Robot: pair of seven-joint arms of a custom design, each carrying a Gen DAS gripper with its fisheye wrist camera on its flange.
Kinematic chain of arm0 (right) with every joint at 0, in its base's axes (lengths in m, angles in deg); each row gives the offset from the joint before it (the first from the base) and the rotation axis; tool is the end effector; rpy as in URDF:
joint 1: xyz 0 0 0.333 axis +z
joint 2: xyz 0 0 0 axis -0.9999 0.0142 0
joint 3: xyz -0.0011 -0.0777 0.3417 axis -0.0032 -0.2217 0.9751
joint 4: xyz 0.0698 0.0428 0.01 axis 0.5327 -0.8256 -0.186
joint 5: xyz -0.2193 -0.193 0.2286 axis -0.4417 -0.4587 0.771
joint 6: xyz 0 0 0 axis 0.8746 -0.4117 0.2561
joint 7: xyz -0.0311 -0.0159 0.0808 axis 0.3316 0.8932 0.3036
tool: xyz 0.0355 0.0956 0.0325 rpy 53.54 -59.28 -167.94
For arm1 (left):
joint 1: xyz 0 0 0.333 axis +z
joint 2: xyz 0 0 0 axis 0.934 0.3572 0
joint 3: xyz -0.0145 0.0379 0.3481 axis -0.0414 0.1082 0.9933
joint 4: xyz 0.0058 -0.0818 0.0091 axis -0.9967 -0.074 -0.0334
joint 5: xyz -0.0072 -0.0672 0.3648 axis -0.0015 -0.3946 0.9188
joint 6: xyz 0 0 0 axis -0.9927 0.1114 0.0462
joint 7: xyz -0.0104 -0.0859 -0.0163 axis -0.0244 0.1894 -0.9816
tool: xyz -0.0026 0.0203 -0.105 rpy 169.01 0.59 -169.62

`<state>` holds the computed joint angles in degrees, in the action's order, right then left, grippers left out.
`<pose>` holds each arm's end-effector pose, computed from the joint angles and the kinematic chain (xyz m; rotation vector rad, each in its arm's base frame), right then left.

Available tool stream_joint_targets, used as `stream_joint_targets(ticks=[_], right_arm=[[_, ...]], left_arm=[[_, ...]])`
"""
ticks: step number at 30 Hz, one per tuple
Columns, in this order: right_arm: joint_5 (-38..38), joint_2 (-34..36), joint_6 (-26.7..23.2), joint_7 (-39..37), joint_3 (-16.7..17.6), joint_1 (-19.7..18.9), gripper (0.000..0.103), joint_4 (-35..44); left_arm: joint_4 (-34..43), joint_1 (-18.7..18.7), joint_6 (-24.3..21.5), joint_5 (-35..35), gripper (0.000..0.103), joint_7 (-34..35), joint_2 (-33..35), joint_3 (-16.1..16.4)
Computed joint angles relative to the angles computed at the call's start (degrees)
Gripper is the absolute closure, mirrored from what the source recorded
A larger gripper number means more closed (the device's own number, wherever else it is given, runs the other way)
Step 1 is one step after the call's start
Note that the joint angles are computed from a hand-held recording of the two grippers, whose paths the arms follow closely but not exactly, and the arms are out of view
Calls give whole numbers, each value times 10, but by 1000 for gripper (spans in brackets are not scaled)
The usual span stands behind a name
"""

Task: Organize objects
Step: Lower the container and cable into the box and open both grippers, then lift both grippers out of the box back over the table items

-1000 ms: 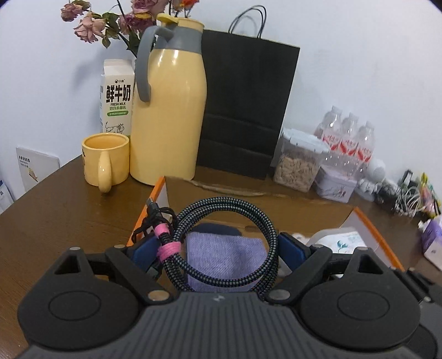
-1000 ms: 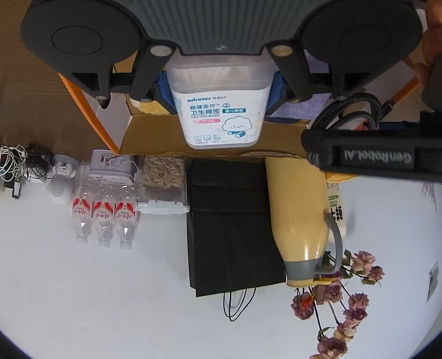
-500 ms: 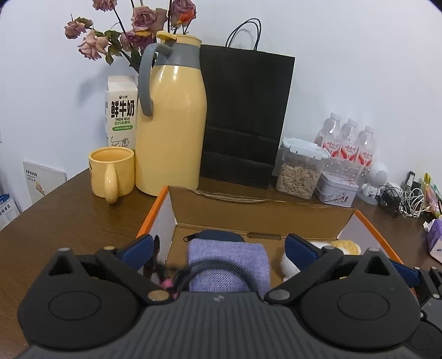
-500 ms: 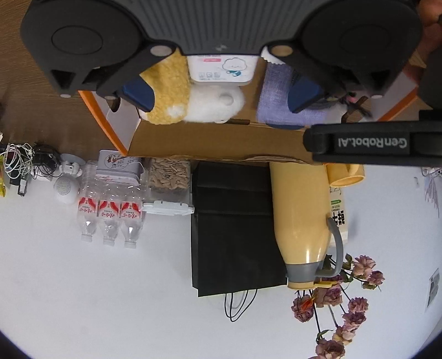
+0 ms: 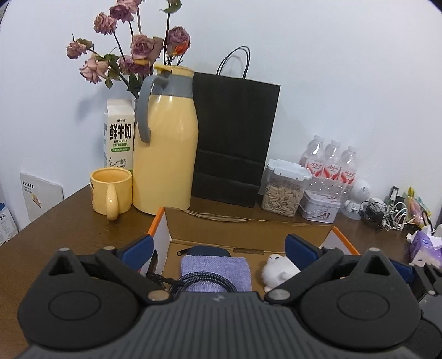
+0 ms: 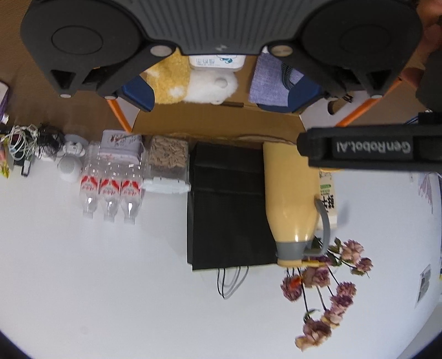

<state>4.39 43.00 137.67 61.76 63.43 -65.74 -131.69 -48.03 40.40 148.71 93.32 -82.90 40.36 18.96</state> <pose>0.6366 0.2406 0.4537 -1.5446 1.3090 -0.9412 0.6490 -0.3862 0.4829 -1.5736 1.4861 -1.1550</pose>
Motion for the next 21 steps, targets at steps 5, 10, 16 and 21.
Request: stream_joint_targets(ticks=[5,10,16,21], right_arm=[[-4,-40,13,-1,6,1,0,-50],[-20,-81,23,22,19,-7,0,-106],[-51,-132,34,68,30,-14,0,-182],[-80,-169,36,113,34,-18,0,-251]], left_arm=[[-48,0,1,25,0,-21,-41,-5],[-100,13,-4,69,0,-51,-88,-24],[-176,42,-9,116,0,-82,-146,-59],[-241,72,-10,128,0,-90,-189,-87]])
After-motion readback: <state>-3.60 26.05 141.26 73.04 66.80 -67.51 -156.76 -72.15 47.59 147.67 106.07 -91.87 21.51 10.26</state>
